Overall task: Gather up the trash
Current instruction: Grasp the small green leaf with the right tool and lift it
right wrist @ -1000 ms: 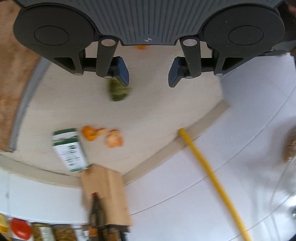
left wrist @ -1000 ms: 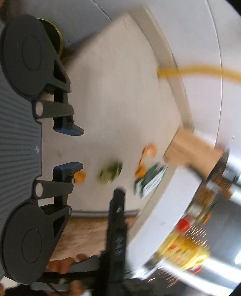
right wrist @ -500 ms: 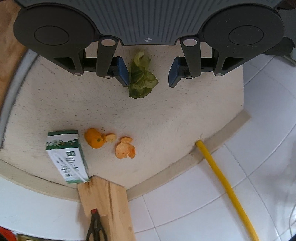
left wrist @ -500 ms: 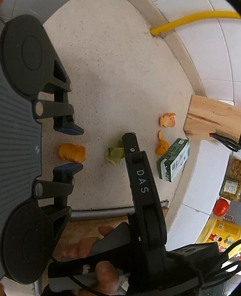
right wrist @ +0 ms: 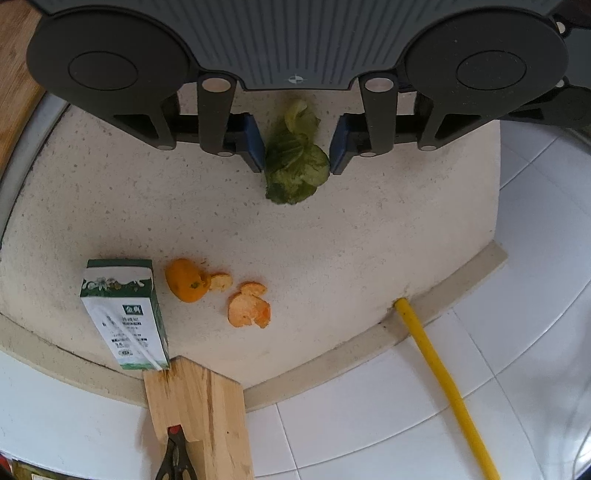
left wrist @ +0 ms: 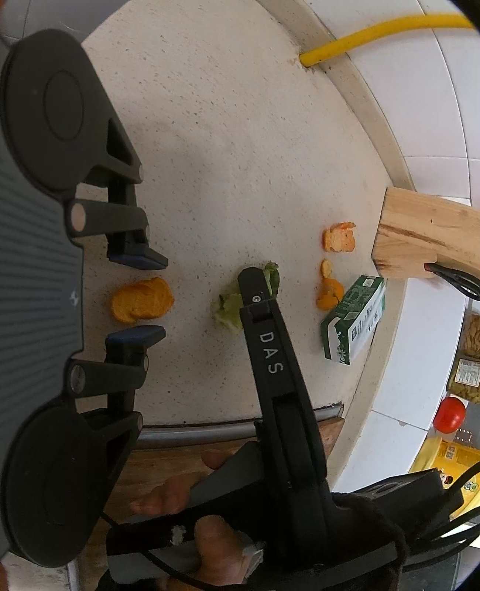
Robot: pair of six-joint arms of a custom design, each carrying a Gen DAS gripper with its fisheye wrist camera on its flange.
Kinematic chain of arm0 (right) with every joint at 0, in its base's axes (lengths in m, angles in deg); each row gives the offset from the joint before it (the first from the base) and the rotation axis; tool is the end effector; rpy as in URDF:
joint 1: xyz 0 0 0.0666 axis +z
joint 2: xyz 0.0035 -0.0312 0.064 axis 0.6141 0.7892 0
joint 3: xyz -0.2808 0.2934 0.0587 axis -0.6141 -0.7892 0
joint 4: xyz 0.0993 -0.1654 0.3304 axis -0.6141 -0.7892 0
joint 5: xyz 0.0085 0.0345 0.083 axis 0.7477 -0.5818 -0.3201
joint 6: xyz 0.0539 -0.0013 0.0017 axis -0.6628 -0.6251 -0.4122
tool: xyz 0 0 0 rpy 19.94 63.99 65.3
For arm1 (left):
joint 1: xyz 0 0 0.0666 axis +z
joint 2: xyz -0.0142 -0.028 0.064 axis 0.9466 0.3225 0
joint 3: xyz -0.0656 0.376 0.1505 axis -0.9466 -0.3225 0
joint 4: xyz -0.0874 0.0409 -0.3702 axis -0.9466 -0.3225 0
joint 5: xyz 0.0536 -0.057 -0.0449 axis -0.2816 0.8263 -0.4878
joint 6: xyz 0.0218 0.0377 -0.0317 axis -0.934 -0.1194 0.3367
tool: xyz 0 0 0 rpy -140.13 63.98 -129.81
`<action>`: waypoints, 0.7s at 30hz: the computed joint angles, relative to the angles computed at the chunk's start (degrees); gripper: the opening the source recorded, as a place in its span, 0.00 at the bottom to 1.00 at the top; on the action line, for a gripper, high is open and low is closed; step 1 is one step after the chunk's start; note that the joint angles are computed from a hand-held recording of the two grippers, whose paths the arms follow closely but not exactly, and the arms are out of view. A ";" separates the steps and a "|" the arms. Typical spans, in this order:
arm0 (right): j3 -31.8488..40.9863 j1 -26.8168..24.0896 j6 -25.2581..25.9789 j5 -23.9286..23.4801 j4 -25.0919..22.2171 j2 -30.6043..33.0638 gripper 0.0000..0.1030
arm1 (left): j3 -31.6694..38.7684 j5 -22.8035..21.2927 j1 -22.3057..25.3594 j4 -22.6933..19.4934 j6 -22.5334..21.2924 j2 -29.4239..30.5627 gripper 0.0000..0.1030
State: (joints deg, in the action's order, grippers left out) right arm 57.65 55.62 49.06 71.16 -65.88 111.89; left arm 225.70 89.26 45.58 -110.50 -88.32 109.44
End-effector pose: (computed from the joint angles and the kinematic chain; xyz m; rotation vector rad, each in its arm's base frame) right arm 0.6409 0.1999 0.4462 0.3106 2.4073 0.2329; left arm 0.6362 -0.3201 0.4521 0.9613 2.3360 -0.5787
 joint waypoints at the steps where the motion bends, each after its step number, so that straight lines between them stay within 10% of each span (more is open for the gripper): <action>1: -0.16 0.02 -0.01 0.04 0.18 -0.05 0.46 | 0.33 0.07 0.00 -0.23 0.02 0.16 0.27; 21: 0.41 0.05 0.94 0.86 -0.54 0.35 0.36 | -1.69 -0.51 0.03 1.51 -0.77 -0.85 0.25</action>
